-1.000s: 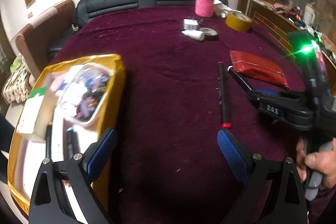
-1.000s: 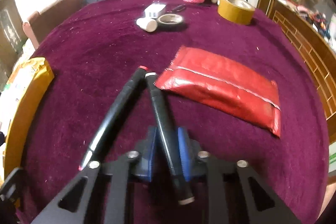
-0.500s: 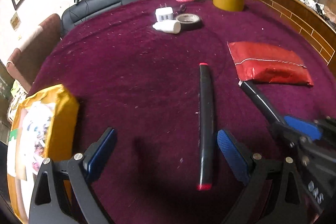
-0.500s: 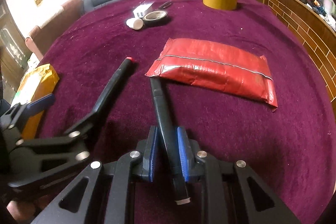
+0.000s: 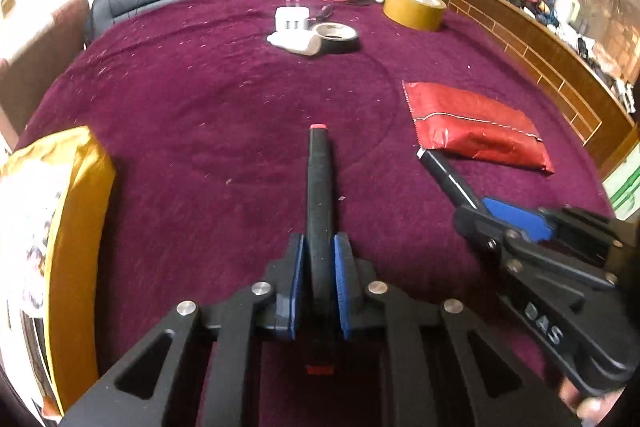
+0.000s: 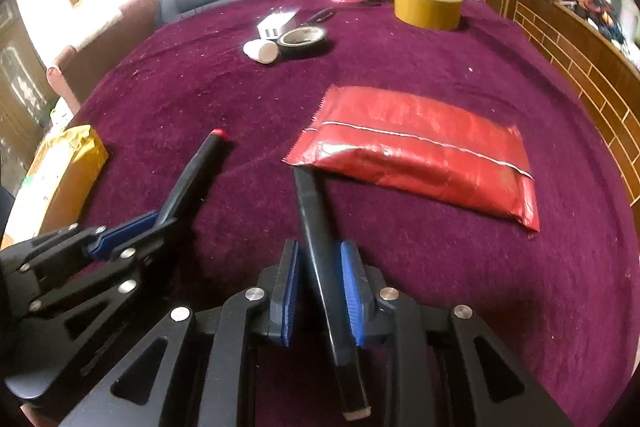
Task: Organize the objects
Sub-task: 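Carry both held markers over the tray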
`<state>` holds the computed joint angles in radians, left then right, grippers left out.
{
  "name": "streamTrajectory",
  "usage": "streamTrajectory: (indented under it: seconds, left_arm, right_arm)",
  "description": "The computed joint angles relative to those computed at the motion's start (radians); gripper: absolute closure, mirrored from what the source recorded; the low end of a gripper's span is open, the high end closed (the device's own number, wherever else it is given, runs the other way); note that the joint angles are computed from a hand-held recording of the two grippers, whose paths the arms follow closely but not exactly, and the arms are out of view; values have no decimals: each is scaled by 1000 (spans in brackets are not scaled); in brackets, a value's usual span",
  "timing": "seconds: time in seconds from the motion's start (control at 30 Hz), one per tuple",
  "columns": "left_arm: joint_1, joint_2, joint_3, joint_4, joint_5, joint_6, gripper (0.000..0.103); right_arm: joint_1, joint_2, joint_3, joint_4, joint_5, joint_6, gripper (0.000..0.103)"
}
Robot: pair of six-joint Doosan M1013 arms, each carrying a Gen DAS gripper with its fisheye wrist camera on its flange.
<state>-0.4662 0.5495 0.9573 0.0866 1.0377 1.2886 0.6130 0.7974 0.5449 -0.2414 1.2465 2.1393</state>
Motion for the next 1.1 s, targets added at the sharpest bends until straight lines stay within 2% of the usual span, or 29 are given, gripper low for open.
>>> streamTrajectory:
  seconds: [0.07,0.2,0.37,0.5,0.63,0.87,1.1]
  left_arm:
    - [11,-19,30,-26,-23,-8,89]
    - [26,-58,85,-57,-69,-29,89]
    - [29,-108,149,-35,-121,-60,89]
    - [28,-138,186,-14,-148,-86,89]
    - [29,-176,233,0,-186,-109,89]
    - [34,-274,338,80,-287,-185,89]
    - [73,-363,432,158,-327,-298,89]
  right_arm:
    - [-2,-7,14,17,-22,-7,87]
    - [-13,-39,72,102,-90,17,87]
    - [-16,-76,134,186,-174,17,87]
    - [-16,-93,155,255,-213,15,87]
    - [-3,-107,163,266,-251,8,87]
    - [30,-113,124,276,-297,-42,86]
    - [61,-62,-5,379,-274,-153,86]
